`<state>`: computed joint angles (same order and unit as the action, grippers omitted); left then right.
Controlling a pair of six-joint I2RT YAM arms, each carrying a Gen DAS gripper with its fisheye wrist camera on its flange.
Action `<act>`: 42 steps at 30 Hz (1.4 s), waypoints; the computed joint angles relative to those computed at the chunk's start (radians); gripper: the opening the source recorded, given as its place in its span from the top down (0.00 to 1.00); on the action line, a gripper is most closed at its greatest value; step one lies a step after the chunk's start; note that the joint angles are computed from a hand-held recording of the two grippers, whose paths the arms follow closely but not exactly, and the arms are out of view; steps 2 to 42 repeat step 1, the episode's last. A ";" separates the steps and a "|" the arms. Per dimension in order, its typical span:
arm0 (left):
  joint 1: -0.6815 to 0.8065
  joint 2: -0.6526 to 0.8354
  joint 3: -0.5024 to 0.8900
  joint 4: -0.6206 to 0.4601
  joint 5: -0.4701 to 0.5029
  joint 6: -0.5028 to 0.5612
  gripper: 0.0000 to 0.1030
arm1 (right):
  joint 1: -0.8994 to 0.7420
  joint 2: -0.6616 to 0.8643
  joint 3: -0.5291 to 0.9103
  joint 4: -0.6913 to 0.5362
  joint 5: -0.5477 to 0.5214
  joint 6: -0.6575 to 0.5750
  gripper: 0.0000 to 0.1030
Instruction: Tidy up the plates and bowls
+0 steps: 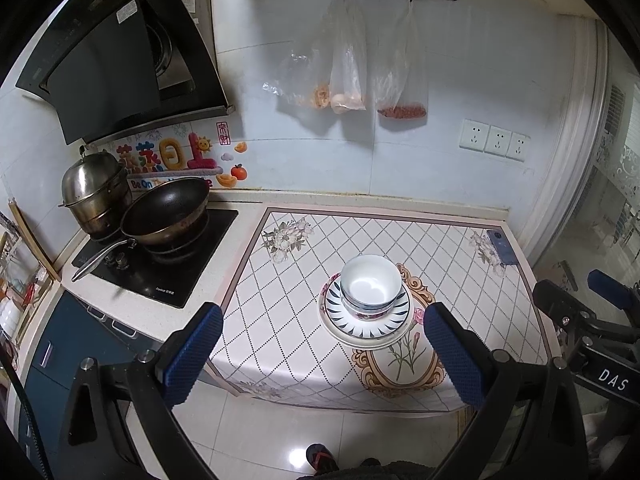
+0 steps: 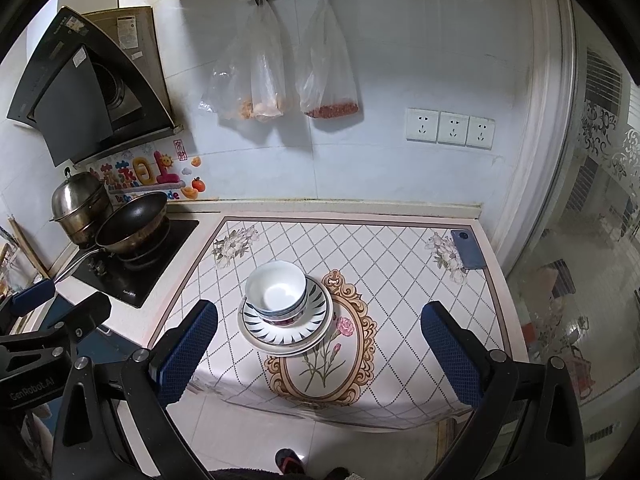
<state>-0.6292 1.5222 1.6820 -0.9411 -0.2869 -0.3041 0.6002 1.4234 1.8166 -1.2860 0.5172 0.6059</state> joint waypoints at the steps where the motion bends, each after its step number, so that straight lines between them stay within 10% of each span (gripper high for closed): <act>1: -0.001 0.001 0.001 0.000 0.001 -0.003 0.00 | 0.002 -0.002 -0.007 0.003 0.000 0.001 0.00; 42: -0.001 0.001 0.001 0.000 0.001 -0.003 0.00 | 0.002 -0.002 -0.007 0.003 0.000 0.001 0.00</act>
